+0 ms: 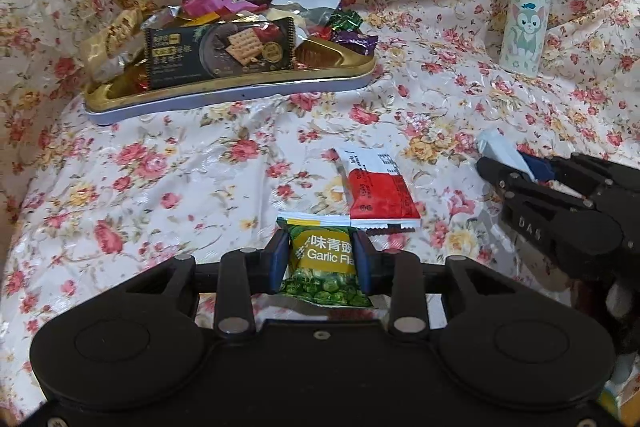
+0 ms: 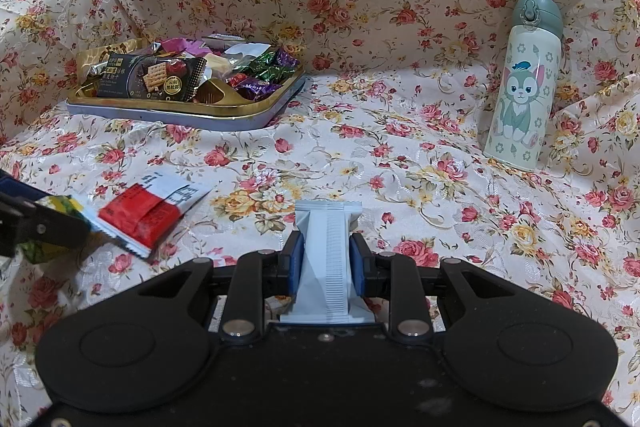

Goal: Organize snacks
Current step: 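Carry the pea pack and white pack to the gold tray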

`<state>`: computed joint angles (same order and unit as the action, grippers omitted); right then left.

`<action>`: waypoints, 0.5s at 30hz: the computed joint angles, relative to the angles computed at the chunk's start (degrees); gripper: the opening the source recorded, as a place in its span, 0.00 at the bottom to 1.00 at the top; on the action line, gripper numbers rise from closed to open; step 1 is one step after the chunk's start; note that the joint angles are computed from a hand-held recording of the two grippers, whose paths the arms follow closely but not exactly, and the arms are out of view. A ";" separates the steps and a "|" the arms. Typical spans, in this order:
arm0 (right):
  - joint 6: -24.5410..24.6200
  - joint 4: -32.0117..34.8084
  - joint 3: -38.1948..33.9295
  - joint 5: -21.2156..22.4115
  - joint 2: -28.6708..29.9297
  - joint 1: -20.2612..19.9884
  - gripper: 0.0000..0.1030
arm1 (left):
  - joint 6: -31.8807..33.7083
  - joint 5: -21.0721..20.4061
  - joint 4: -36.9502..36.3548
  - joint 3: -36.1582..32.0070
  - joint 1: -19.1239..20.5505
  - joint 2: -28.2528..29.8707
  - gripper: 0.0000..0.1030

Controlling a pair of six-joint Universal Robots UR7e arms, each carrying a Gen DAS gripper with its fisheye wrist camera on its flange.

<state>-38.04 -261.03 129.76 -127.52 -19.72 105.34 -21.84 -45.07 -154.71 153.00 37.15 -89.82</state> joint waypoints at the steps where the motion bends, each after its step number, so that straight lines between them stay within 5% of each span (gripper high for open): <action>1: 0.00 0.00 0.00 0.00 0.00 0.00 0.26 | -0.63 1.05 0.63 0.32 -0.50 -0.31 0.42; 6: -0.03 -0.02 0.00 0.02 0.01 -0.02 0.26 | -14.92 16.65 11.08 2.26 -5.54 -0.29 0.41; 15: -0.10 -0.13 0.02 0.15 0.04 -0.11 0.26 | -9.57 9.38 6.94 1.59 -2.21 -2.55 0.41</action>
<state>-38.15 -261.16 129.78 -127.37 -19.68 105.23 -31.41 -35.69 -147.77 154.59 34.94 -92.36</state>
